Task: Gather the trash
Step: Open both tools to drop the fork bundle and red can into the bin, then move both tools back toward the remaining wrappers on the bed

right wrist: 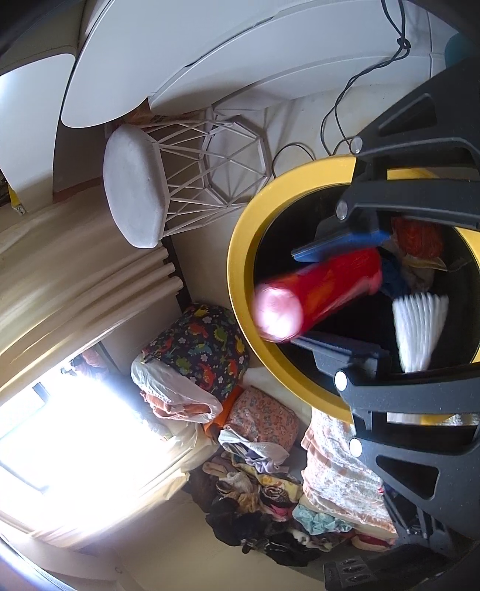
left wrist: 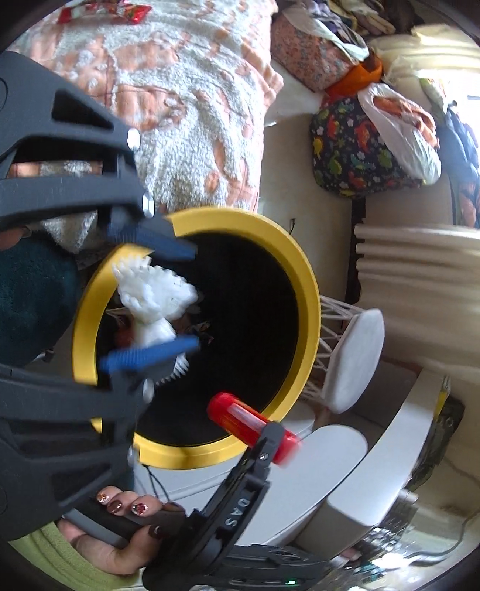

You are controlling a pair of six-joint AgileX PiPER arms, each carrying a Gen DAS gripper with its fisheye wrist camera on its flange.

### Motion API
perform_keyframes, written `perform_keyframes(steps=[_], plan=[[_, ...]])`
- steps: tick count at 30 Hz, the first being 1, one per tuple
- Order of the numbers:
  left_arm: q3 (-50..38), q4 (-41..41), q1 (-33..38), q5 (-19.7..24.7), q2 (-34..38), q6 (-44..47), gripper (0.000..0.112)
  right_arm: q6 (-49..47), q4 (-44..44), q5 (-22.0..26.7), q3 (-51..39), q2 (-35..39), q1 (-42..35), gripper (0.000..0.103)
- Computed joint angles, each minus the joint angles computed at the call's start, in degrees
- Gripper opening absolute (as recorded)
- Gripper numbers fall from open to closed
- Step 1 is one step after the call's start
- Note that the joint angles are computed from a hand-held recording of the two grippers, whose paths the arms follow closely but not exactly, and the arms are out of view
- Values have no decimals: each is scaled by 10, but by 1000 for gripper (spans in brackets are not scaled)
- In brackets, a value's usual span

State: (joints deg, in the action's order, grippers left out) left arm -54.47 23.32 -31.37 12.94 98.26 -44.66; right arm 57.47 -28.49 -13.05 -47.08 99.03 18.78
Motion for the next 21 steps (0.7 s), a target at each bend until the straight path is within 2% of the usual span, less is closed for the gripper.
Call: perform_keyframes(steps=[2,4,7,11,15,21], plan=[[9,47,3,-4,-8,-55,69,-15,17,3,1,-1,5,48],[27,85,11,-20,-23,-106,81,-21,20,7,-2,-2,10,50],[40,169,13,-25,-39,-202,92,-77,70,14,-3,-8,23,55],[60,305,8,-23,-65,-346,92,-153,137,20,-2,-19,41,58],[75,401,-1,-7,-90,-448,92,-202,180,22,1,-32,54,63],[93,464,-3,17,-126,-510,92,-255,227,24,7,-55,74,66]])
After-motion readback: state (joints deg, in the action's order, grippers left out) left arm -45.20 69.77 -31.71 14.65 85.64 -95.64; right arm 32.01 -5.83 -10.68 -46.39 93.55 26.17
